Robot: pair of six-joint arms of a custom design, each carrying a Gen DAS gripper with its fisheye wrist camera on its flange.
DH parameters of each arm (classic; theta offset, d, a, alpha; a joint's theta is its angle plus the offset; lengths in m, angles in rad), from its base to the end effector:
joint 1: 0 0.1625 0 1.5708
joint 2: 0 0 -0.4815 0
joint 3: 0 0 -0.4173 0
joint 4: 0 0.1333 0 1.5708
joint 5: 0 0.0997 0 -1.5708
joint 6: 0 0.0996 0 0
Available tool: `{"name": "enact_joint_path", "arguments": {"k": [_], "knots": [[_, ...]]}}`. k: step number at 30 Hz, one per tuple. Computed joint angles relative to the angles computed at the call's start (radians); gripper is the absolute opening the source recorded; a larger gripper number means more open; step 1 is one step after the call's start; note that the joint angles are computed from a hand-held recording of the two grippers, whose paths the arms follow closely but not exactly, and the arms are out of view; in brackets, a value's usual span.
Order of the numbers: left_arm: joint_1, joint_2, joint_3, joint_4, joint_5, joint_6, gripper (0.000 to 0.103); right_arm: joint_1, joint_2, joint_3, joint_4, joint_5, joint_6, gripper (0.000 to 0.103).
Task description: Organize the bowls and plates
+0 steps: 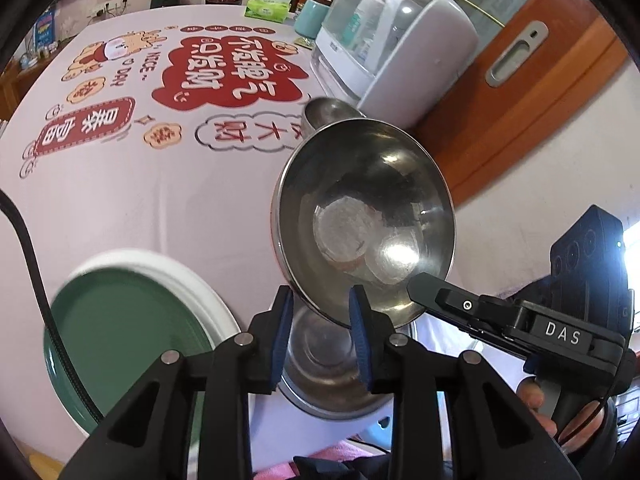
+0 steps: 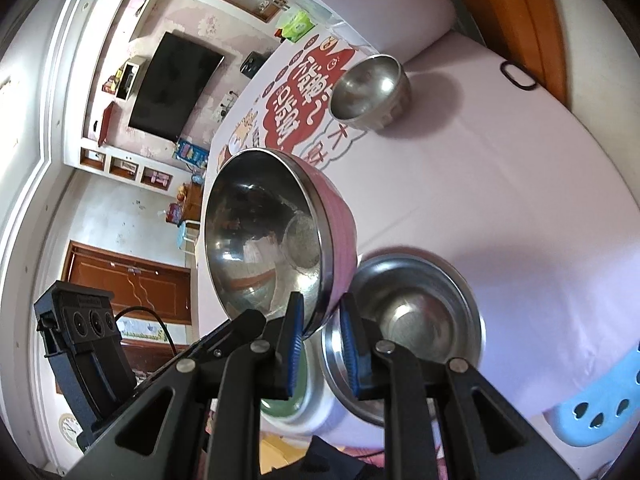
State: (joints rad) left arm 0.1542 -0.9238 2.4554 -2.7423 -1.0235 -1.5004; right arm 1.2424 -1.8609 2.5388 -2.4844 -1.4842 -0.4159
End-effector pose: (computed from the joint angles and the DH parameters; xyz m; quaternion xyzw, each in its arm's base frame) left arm -0.3371 -0.2398 0.0150 0.0087 0.9484 -0.2449 0.2011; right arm 0.0352 -0.3368 0.2890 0.0485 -0.9910 0.1251 0.0027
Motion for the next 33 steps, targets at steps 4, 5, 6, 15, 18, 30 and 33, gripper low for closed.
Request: {"name": "enact_joint_path", "arguments": {"k": [4,5,6,15,18,30,33], "knots": [[-0.036,0.028,0.000,-0.015,-0.028,-0.037,0.029,-0.038,-0.054,0.002,0.074,-0.017,-0.049,0.018],[-0.039,0.034,0.000,-0.019,-0.033,-0.043,0.029,-0.048,-0.063,0.002,0.089,-0.018,-0.056,0.018],[-0.045,0.041,0.001,-0.026,-0.042,-0.051,0.030,-0.058,-0.072,0.002,0.104,-0.021,-0.060,0.018],[-0.060,0.089,-0.008,-0.041,-0.108,-0.084,0.032,-0.125,-0.111,0.000,0.189,-0.059,-0.082,0.018],[-0.056,0.105,-0.010,-0.053,-0.132,-0.089,0.032,-0.142,-0.117,0.002,0.202,-0.080,-0.084,0.018],[-0.054,0.143,-0.022,-0.051,-0.178,-0.110,0.034,-0.200,-0.141,0.008,0.243,-0.090,-0.103,0.019],[-0.054,0.143,-0.026,-0.044,-0.176,-0.110,0.034,-0.201,-0.142,0.008,0.245,-0.088,-0.111,0.020]]}}
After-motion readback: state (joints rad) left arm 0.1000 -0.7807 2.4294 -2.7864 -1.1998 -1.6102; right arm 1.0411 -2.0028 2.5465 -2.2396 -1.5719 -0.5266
